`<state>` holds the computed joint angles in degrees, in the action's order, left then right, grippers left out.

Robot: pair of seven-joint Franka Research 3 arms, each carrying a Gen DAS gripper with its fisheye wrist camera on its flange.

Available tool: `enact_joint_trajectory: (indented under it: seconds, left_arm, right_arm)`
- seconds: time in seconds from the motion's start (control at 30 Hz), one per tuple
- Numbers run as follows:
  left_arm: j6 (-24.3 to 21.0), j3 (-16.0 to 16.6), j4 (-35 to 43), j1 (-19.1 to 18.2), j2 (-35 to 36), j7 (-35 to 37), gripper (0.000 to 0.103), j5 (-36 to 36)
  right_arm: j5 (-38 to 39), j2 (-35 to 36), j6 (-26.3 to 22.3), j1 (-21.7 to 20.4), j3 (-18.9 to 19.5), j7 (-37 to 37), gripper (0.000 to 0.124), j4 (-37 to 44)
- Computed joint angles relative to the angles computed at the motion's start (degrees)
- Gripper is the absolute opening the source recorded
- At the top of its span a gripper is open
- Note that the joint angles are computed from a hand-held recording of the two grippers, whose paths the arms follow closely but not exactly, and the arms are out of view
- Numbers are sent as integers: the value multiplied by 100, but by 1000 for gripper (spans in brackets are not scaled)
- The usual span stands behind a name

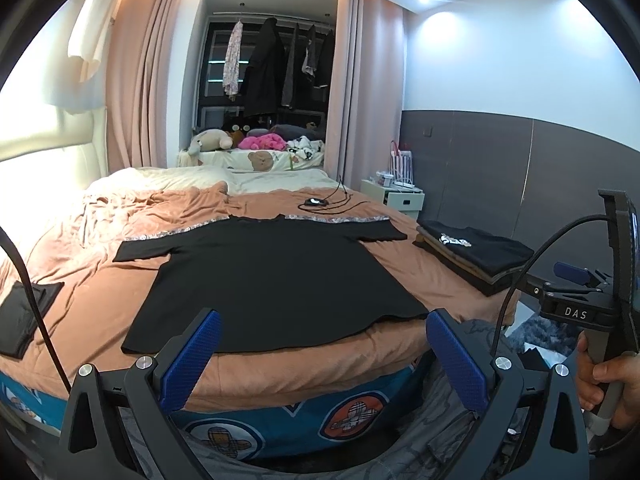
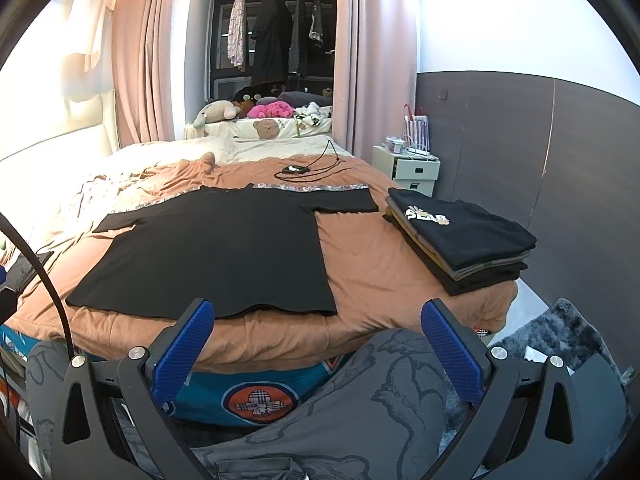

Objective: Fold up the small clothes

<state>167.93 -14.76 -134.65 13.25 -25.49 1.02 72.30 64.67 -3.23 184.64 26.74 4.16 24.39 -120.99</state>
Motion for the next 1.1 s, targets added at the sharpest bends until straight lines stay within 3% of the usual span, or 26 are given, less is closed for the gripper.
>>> enact_joint_trajectory:
  seconds: [0.23, 0.37, 0.5, 1.03, 1.1]
  left_arm:
    - [-13, -19, -36, -15, -60, -111, 103, 105]
    - [-31, -33, -56, -23, -89, -184, 103, 155]
    - [-50, -19, -63, -50, -90, -173, 103, 144]
    - [-221, 28, -209, -117, -307, -223, 103, 162]
    - [-261, -6, -190, -115, -285, -205, 103, 112]
  right_arm:
    - [686, 50, 109, 76, 33, -654, 103, 99]
    - [1857, 58, 142, 105, 59, -1842, 103, 300]
    - [2377, 46, 69, -43, 179, -2356, 103, 369]
    - [2386, 117, -222, -300, 281, -2431, 103, 436]
    - [2783, 93, -198, -295, 290, -2835, 103, 460]
